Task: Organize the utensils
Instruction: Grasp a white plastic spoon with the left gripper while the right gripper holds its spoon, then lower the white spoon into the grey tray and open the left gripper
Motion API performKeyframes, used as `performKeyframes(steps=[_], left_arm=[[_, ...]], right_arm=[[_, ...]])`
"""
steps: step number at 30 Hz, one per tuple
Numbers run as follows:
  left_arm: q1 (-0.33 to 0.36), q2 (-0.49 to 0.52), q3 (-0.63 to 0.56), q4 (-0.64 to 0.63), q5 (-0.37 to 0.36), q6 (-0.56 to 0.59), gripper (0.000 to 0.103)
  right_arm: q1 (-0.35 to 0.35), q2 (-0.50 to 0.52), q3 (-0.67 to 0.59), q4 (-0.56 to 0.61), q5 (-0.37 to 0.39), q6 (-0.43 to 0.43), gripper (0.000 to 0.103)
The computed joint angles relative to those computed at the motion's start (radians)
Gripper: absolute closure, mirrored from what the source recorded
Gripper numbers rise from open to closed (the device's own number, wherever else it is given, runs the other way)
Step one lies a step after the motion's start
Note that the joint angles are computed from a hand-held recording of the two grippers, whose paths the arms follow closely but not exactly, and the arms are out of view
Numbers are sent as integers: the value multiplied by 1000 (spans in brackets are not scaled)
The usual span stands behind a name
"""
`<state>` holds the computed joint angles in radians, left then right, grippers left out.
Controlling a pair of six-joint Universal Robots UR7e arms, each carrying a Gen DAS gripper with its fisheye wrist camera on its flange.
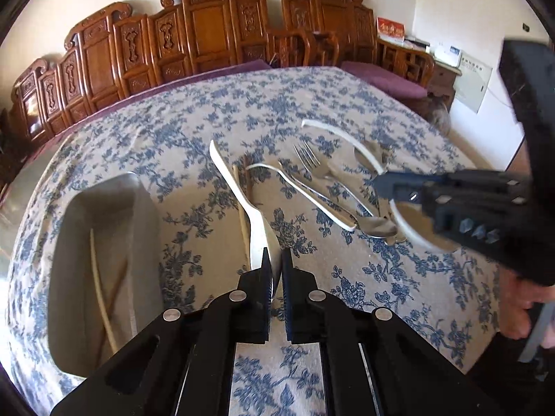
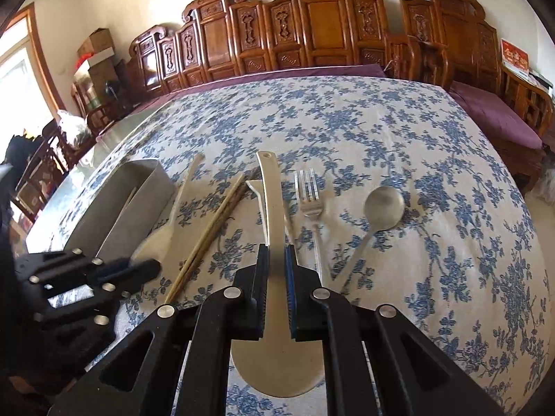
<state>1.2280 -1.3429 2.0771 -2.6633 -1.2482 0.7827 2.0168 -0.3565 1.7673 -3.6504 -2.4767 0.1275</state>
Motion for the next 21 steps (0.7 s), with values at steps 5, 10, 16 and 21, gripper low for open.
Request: performKeyframes(steps=[5, 10, 16, 21], left_arm=[[9, -34, -27, 38, -21, 6, 99], [24, -51, -64, 66, -36, 15, 99], [49, -54, -126, 117, -54, 23, 99], [78, -44, -178, 156, -58, 36, 99]], right_arm=[[1, 18, -42, 46, 4, 7, 92], [4, 42, -89, 94, 1, 8, 92], [16, 75, -153, 152, -1, -8, 92], [29, 99, -194, 185, -2, -26, 92]])
